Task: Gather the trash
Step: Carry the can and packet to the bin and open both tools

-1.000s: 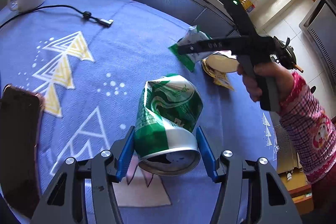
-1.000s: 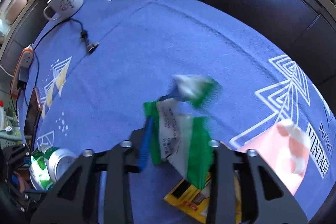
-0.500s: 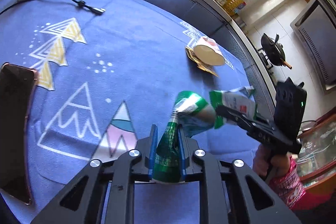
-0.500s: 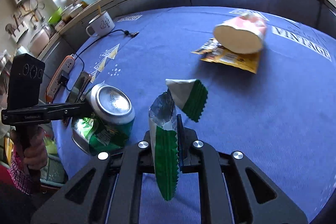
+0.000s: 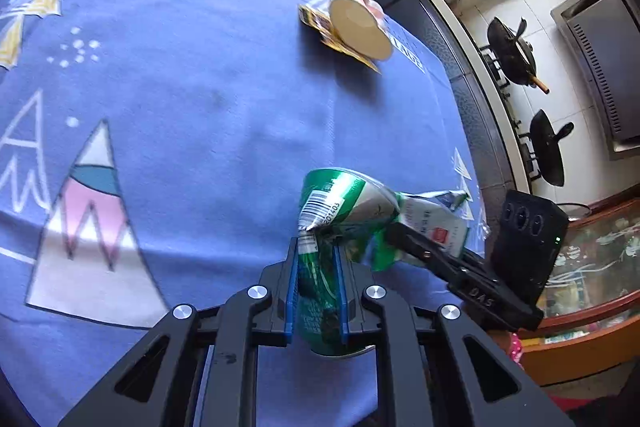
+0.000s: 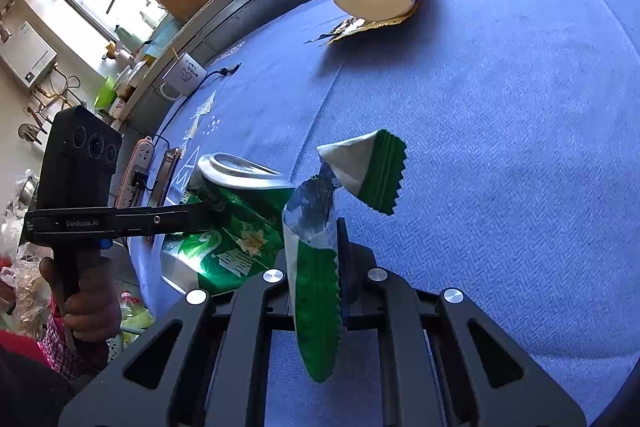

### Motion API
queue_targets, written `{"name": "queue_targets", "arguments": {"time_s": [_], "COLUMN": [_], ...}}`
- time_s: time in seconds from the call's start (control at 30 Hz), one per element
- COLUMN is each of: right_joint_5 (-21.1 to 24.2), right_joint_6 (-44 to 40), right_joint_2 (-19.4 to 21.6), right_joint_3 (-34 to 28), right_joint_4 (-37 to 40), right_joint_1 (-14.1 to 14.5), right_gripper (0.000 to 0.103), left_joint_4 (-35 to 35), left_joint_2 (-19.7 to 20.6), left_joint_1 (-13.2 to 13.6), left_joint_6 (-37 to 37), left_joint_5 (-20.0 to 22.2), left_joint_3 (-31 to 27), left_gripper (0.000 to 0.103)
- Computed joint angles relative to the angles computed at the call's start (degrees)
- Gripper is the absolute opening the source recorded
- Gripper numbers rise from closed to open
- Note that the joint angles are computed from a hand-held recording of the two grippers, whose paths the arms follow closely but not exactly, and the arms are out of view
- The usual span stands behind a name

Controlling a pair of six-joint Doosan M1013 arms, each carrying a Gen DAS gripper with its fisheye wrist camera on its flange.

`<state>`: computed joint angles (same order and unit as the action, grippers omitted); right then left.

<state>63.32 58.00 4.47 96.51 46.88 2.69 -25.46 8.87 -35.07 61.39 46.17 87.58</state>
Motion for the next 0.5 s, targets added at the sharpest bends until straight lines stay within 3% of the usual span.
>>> {"name": "queue_targets", "arguments": {"time_s": [0.2,0.37,0.5], "right_joint_5": [-0.74,-3.63,-6.79], "right_joint_6": [-1.27,-1.72,-1.42], "right_joint_2": [-0.48,-2.03,-3.53], "right_joint_3": [1.20,2.39,3.66], "right_joint_4": [3.03,5.66,6.98], "right_joint_1": [-1.76,-6.16,-11.15], "right_gripper": [0.009,0.009,0.009], "left_joint_4": [3.68,6.07,5.06], "left_joint_2": [1.31,3.75,8.69], "left_joint_1": [-2.28,-3.88,-4.97], "left_joint_6": [-0.56,1.26,6.03], "left_joint_5": [0.75,3.65,7.99], "left_joint_3": [-3.00,-8.49,-16.52], "left_gripper": [0.012,0.012,0.012]}}
